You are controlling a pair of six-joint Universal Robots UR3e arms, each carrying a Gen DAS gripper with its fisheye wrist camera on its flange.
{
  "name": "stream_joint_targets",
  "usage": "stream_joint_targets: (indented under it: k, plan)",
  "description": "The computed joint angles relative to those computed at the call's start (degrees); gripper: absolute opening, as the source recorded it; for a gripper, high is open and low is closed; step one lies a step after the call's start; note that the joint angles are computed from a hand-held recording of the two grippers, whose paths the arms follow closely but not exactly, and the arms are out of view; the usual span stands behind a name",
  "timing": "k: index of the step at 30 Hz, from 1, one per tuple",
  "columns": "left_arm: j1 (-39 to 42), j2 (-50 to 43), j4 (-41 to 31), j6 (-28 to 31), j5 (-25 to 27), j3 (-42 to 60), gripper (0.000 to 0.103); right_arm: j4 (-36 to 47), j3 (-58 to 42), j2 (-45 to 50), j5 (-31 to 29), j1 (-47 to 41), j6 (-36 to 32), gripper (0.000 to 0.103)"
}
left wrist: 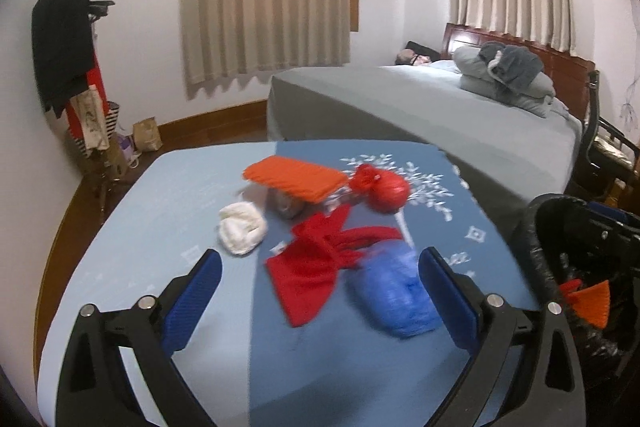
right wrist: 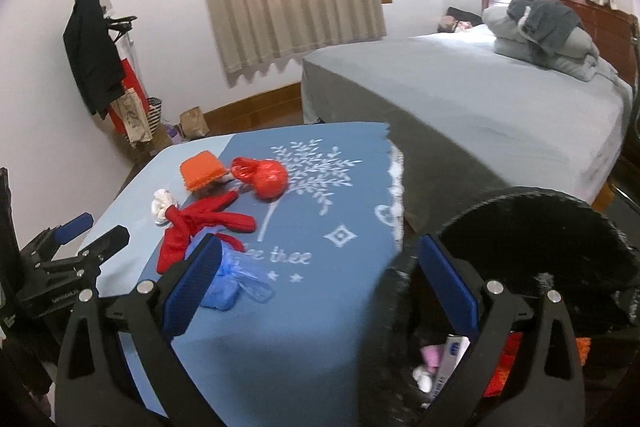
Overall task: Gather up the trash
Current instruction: 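Carry the box and red cloth over the trash bin and open both grippers, then grasp the blue plastic bag with the right gripper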
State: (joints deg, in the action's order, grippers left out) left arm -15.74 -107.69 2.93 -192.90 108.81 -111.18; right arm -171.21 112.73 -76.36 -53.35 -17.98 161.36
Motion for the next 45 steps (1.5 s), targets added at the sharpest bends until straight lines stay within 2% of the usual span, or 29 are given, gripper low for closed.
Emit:
stream_joint_targets:
  k: [13, 24, 33, 39, 40, 42, 45]
  plan:
    - [7.3, 0.0, 5.9, 0.6, -2.8, -9.2, 0.097, -2.4, -7.2, 10.3, -5.9, 10.7, 3.3, 0.096]
    - [12.8, 0.9, 7.3, 2.0, -5.8, -13.3, 0.097, 1.1, -13.3, 16.5, -8.8, 17.1, 3.3, 0.096]
    - [14.2, 1.1, 7.4, 1.5, -6.8, -13.8, 0.097, 4.6, -17.1, 19.7, -11.1, 20.5, 1.4, 0.096]
    - [13.9, 0.8, 7.3, 1.7, -6.5, -13.5, 0.097, 7.6, -18.7, 20.6, -11.4, 20.8, 0.5, 0.076]
    - [13.8, 0.8, 7.2, 1.7, -6.4, -13.4, 0.097, 7.9, -18.8, 20.7, -11.3, 20.9, 0.3, 0.071]
    - [13.7, 0.8, 7.1, 1.6, -6.4, -13.3, 0.097, 8.9, -18.8, 20.4, -10.5, 20.7, -0.8, 0.054]
    - [13.6, 0.8, 6.9, 1.4, -6.7, -13.2, 0.097, 10.9, -18.6, 19.8, -8.7, 20.1, -2.6, 0.044]
